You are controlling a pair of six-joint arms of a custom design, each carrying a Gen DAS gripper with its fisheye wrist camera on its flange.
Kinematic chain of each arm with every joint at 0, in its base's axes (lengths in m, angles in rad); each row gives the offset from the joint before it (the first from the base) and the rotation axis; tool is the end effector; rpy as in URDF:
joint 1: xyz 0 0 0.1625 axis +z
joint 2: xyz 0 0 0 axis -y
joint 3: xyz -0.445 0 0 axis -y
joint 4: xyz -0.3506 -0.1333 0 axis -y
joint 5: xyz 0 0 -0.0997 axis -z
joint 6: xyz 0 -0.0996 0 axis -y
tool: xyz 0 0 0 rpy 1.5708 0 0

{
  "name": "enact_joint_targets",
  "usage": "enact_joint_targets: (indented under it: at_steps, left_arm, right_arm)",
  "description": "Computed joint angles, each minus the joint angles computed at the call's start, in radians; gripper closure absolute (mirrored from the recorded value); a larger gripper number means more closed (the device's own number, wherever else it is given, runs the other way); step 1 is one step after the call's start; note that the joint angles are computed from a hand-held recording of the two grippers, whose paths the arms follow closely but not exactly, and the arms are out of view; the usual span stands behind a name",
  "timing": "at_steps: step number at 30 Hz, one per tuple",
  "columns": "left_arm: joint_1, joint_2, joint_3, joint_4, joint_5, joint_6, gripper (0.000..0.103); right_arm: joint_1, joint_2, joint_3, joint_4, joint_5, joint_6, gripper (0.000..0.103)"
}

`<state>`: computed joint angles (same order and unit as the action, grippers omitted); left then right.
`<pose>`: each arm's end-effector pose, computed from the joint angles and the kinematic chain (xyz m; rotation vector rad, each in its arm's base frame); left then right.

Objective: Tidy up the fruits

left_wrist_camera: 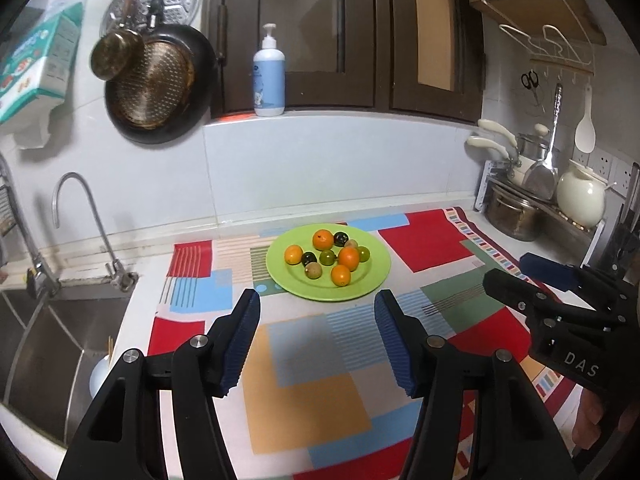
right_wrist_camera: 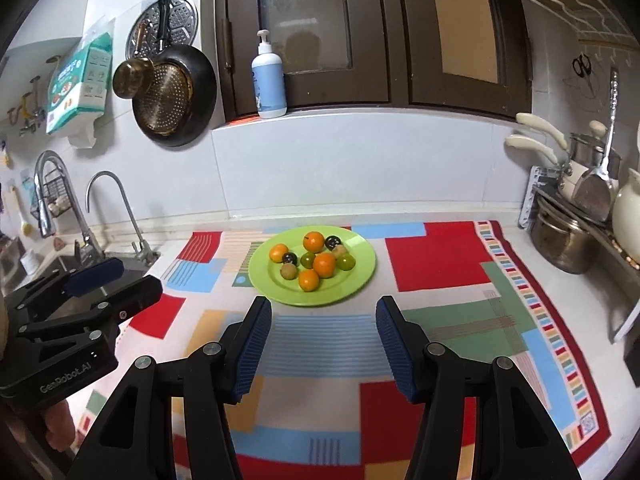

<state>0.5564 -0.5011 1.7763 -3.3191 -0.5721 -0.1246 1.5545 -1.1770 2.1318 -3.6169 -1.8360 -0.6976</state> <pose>-0.3997 -0.5042 0.0383 0.7128 2.1938 -1.1370 0.0990 -0.5063 0.3314 0.5839 -2.1965 1.1831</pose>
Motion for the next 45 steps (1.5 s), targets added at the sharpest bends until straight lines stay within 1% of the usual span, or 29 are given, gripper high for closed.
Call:
enact_joint_targets:
  at_steps: [5,9,11,12,13,14,19,20,21,26,29,36,45]
  left_arm:
    - [-0.047,-0.011,0.048,0.029,0.033,-0.090,0.042]
    - [-0.082,-0.023,0.091,0.036,0.054,-0.144,0.040]
    - [-0.099,-0.028,0.111,0.038,0.071,-0.166,0.036]
    - [-0.108,-0.032,0.121,0.043,0.079,-0.182,0.036]
    - [-0.116,-0.034,0.131,0.045,0.087,-0.196,0.036]
    - [-0.126,-0.038,0.143,0.051,0.099,-0.215,0.035]
    - [-0.158,-0.054,0.182,0.087,0.124,-0.282,0.026]
    - [-0.167,-0.058,0.191,0.101,0.133,-0.303,0.023]
    - [-0.171,-0.060,0.195,0.107,0.137,-0.311,0.020]
    - [-0.197,-0.076,0.221,0.146,0.157,-0.367,0.019]
    - [-0.208,-0.082,0.234,0.155,0.164,-0.390,0.016]
    - [-0.226,-0.090,0.249,0.188,0.181,-0.436,0.014]
    - [-0.234,-0.097,0.263,0.201,0.197,-0.467,0.014]
  right_arm:
    - [-0.017,-0.066,0.068,0.001,0.036,-0.019,0.048]
    - [-0.025,-0.104,0.113,-0.002,0.047,-0.023,0.048]
    - [-0.027,-0.124,0.137,-0.003,0.050,-0.025,0.047]
    - [-0.029,-0.134,0.149,-0.004,0.051,-0.021,0.045]
    - [-0.030,-0.139,0.161,-0.015,0.051,-0.019,0.037]
    - [-0.031,-0.144,0.172,-0.027,0.053,-0.020,0.034]
    - [-0.036,-0.181,0.224,-0.046,0.068,-0.035,0.034]
    - [-0.038,-0.189,0.234,-0.048,0.072,-0.035,0.034]
    - [-0.038,-0.194,0.241,-0.051,0.074,-0.036,0.034]
    - [-0.040,-0.218,0.277,-0.073,0.078,-0.043,0.034]
    - [-0.042,-0.231,0.292,-0.078,0.079,-0.047,0.034]
    - [-0.049,-0.249,0.310,-0.084,0.087,-0.054,0.034]
    - [-0.049,-0.266,0.327,-0.080,0.096,-0.060,0.034]
